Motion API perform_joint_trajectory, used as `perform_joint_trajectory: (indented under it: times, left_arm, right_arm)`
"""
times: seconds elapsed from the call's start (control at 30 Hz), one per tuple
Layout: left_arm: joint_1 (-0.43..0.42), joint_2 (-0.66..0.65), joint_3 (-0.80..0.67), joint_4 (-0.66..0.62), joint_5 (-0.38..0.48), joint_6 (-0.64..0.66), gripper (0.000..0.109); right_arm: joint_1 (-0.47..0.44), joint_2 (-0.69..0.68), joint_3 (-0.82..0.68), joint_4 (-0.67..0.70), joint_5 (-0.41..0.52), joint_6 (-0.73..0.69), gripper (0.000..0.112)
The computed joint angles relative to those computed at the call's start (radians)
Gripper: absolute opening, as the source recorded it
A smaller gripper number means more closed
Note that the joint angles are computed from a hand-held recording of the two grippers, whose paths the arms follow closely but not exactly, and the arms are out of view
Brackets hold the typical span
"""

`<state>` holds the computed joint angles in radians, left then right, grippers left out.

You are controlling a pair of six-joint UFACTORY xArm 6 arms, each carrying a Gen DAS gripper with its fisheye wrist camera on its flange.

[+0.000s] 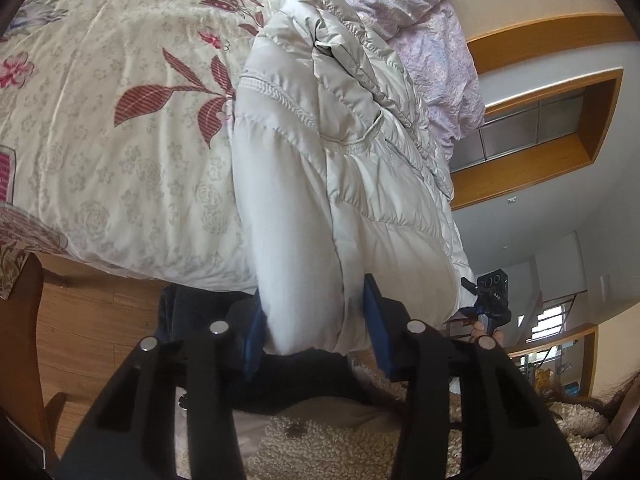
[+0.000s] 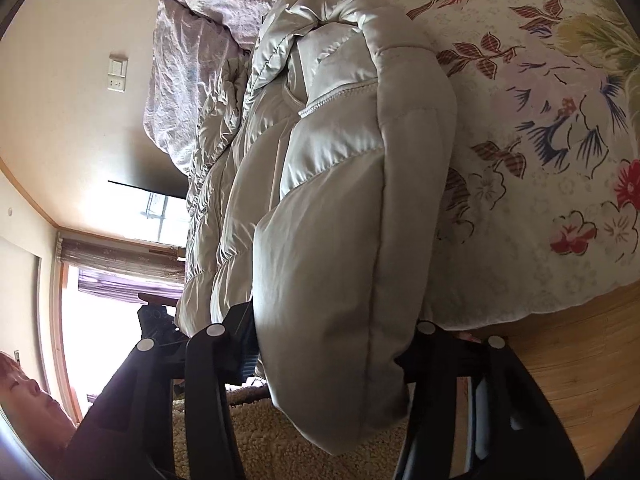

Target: Fold large clothes

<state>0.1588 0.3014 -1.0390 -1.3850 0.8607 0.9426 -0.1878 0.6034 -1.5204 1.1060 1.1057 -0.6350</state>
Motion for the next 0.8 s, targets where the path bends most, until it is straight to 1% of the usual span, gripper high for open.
perform_joint_trajectory:
  times: [0.03,0.1,0.2,0.27,0.37,0.53,0.63,0.8]
  left_arm:
    - [0.001,0.002,0.001,-0.011,0.001,0.001,0.039]
    - [-0.003,-0.003,0.008,-0.03,-0.007,0.012,0.024]
    - [-0.021,-0.041,0.03,-0.081,-0.065,0.063,0.014]
    - [-0.03,-0.069,0.041,-0.132,-0.103,0.107,0.012]
    - [-0.025,-0.099,0.045,-0.212,-0.132,0.162,0.011]
    - [-0.007,-0.125,0.046,-0.29,-0.128,0.217,0.011]
    - [-0.008,-0.127,0.028,-0.336,-0.125,0.242,0.011]
    - [-0.01,-0.111,-0.038,-0.436,-0.129,0.303,0.011]
  right_arm:
    - [0.002,-0.001,0.003,0.002,-0.007,0.002,0.048]
    - [0.007,-0.013,0.018,-0.005,-0.032,0.003,0.039]
    - [0.021,-0.048,0.048,-0.012,-0.085,-0.013,0.029]
    - [0.037,-0.073,0.065,-0.007,-0.118,-0.035,0.026]
    - [0.068,-0.11,0.084,0.006,-0.157,-0.076,0.022]
    - [0.096,-0.169,0.114,0.052,-0.207,-0.155,0.02]
    - [0.101,-0.185,0.117,0.133,-0.246,-0.21,0.019]
    - [0.105,-0.178,0.082,0.319,-0.303,-0.321,0.019]
